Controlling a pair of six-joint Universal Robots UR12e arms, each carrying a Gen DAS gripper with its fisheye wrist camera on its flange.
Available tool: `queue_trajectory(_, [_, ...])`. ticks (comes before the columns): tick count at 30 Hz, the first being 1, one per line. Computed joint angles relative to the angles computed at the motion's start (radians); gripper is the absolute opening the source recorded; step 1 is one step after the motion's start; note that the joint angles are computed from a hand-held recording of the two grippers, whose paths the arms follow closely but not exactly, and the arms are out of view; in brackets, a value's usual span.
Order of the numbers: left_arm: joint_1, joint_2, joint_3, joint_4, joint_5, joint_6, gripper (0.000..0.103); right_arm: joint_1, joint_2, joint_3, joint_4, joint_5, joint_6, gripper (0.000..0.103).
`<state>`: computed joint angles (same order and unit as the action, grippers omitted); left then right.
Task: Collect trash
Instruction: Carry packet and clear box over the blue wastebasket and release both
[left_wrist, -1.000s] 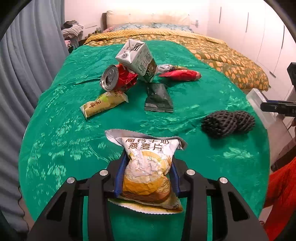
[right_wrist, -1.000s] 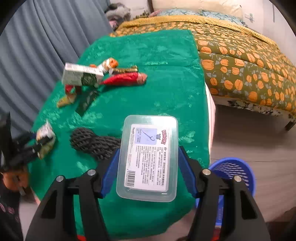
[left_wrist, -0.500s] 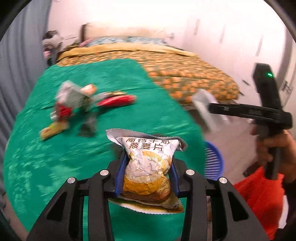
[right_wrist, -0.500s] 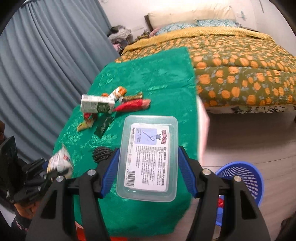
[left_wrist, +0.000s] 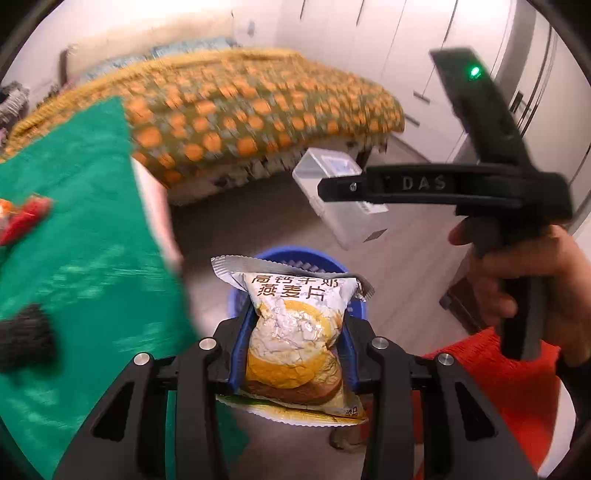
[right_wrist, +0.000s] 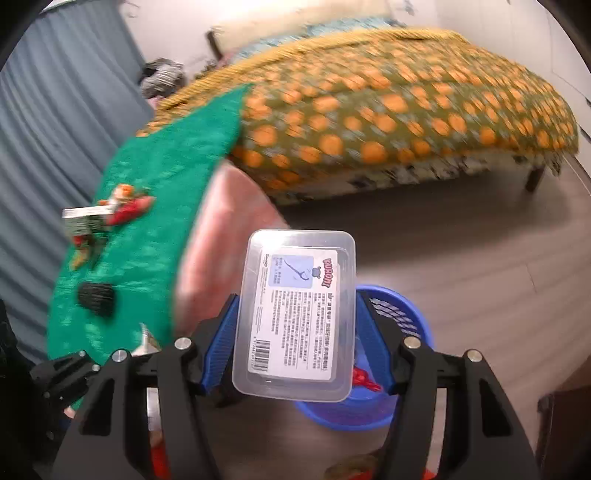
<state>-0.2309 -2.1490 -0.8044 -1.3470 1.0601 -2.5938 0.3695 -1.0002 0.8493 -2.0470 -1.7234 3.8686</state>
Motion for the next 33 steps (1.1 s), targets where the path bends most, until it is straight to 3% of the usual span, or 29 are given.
queue_trajectory(6, [-0.054, -0.079, 0.038, -0.026, 0.073, -0.062, 0.040, -0.042, -0.044, 0.136, -0.032, 0.060, 0.040, 0.061])
queue_trajectory(13, [-0.079, -0.129, 0.049, 0.006, 0.131, -0.078, 0.042, -0.063, -0.042, 0.174, -0.024, 0.096, 0.042, 0.061])
queue_trajectory(14, [-0.082, -0.135, 0.051, 0.011, 0.134, -0.076, 0.045, -0.065, -0.041, 0.176, -0.025, 0.103, 0.044, 0.061])
queue_trajectory(15, [-0.086, -0.141, 0.051, 0.020, 0.143, -0.080, 0.057, -0.067, -0.039, 0.177, -0.025, 0.109, 0.046, 0.062])
queue_trajectory(17, [-0.090, -0.155, 0.061, 0.024, 0.147, -0.091, 0.078, -0.072, -0.038, 0.183, -0.034, 0.118, 0.058, 0.074])
queue_trajectory(18, [-0.091, -0.153, 0.051, 0.044, 0.158, -0.098, 0.079, -0.072, -0.039, 0.185, -0.038, 0.106, 0.068, 0.080])
queue_trajectory(20, [-0.090, -0.143, 0.038, 0.046, 0.163, -0.086, 0.079, -0.075, -0.047, 0.197, -0.062, 0.099, 0.083, 0.080])
queue_trajectory(24, [-0.084, -0.109, 0.007, 0.065, 0.144, -0.065, 0.080, -0.072, -0.062, 0.212, -0.109, 0.054, 0.113, 0.080])
queue_trajectory(27, [-0.066, -0.060, -0.029, 0.073, 0.078, -0.030, 0.081, -0.059, -0.068, 0.210, -0.132, -0.009, 0.130, 0.080])
queue_trajectory(33, [-0.010, 0.053, -0.124, 0.129, -0.032, 0.040, 0.088, -0.006, -0.040, 0.139, -0.143, -0.226, 0.057, 0.081])
